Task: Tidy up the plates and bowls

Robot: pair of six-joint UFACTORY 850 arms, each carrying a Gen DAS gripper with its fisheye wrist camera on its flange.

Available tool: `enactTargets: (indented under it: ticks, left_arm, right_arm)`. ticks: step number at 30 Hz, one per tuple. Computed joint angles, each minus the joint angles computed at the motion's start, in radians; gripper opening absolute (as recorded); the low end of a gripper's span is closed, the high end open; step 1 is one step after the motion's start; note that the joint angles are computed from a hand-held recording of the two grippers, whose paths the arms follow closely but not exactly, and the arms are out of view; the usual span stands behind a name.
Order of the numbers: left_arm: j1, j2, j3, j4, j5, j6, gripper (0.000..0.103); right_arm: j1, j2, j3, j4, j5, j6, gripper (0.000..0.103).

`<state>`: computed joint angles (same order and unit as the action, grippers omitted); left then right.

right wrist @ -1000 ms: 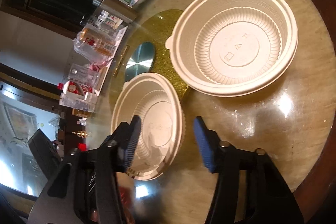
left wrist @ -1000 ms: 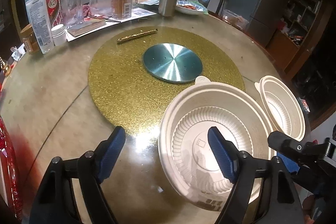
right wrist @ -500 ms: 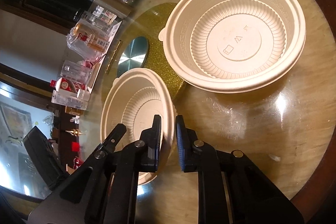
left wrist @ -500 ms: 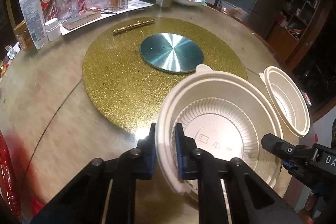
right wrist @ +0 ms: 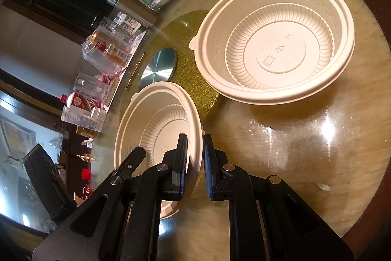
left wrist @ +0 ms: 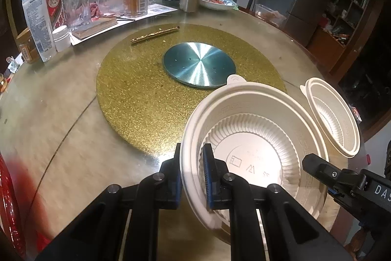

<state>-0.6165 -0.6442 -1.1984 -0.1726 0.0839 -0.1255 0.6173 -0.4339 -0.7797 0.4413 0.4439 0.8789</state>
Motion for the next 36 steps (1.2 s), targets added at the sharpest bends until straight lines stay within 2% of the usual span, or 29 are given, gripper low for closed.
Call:
enactTargets:
  ticks: [4,14,27,30,36]
  left_arm:
    - [-0.003,0.005,0.009,-0.104,0.014,0.099,0.013]
    - [-0.006,0.014,0.025,-0.151,0.048,0.147,0.013]
    - [-0.004,0.02,0.036,-0.13,0.061,0.12,0.013]
    - [-0.006,0.018,0.034,-0.181,0.065,0.173,0.013]
    - [-0.007,0.02,0.036,-0.192,0.069,0.183,0.013]
  right_arm:
    - [0.009,-0.005,-0.005,0.043,0.01,-0.053,0.012]
    - [0.024,-0.004,-0.011,0.129,0.03,-0.162,0.011]
    - [0.03,-0.01,-0.012,0.137,0.056,-0.178,0.011]
    - [0.031,-0.01,-0.012,0.138,0.062,-0.183,0.011]
    - [0.038,-0.008,-0.014,0.166,0.06,-0.214,0.011]
